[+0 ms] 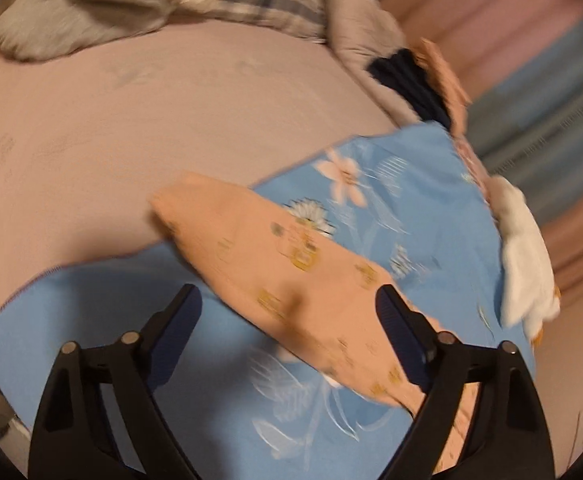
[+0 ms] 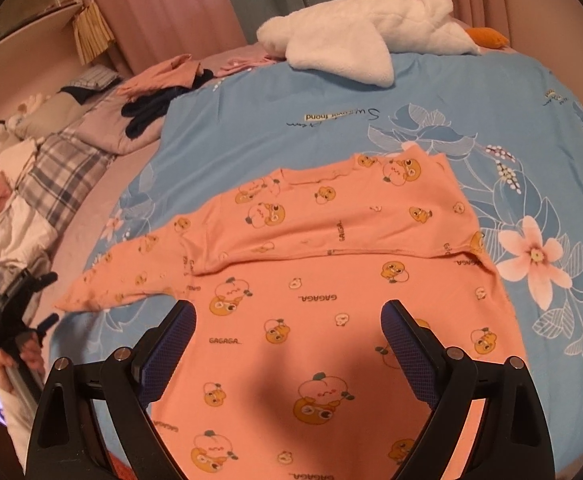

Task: Fold small clothes

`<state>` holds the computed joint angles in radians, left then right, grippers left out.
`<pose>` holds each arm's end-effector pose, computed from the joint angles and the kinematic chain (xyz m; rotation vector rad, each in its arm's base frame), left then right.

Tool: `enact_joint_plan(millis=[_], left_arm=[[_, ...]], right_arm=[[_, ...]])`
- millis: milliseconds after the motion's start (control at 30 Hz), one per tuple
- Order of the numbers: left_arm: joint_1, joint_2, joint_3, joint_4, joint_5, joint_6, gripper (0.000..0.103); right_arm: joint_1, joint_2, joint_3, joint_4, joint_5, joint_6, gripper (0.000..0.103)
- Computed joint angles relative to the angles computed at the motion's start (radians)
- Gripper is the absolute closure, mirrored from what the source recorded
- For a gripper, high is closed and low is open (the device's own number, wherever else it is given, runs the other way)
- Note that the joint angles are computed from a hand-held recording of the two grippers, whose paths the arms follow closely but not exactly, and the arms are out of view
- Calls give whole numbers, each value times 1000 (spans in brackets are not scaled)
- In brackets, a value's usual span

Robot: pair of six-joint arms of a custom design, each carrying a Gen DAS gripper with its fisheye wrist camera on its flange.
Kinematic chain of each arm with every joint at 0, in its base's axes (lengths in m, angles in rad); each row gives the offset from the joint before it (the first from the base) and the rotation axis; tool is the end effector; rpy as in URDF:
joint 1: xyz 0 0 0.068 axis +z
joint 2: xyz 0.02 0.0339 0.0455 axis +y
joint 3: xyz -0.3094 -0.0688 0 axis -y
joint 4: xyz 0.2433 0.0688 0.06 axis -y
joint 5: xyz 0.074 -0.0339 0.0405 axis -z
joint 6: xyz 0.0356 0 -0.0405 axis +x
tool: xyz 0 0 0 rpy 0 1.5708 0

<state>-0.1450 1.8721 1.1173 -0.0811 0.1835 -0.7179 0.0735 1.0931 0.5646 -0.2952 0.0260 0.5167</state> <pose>0.3981 -0.0647 0.2051 -0.6165 2.4040 -0.6065 0.1921 0.0132 0.2370 0.5413 2.3468 0.2446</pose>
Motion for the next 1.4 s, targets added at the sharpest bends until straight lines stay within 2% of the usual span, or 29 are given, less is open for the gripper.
enact_joint_plan(millis=[267, 333, 400, 467, 567, 667, 967, 1400], left_arm=[[59, 118, 55, 37, 74, -70, 36], [65, 134, 60, 62, 77, -98, 36], [63, 145, 79, 65, 53, -115, 43], [54, 164, 118, 36, 30, -118, 73], [46, 197, 156, 23, 49, -112, 99], [12, 192, 173, 11, 9, -82, 102], [-126, 143, 255, -15, -50, 47, 102], [-332, 164, 427, -86, -29, 222, 102]], right_arm=[[5, 39, 16, 3, 9, 3, 10], [7, 44, 16, 8, 11, -1, 10], [7, 51, 18, 11, 8, -3, 10], [1, 56, 22, 14, -10, -14, 10], [-1, 60, 34, 7, 1, -25, 10], [-7, 47, 30, 14, 14, -17, 10], [-59, 20, 7, 24, -17, -24, 10], [-171, -65, -37, 22, -75, -42, 10]])
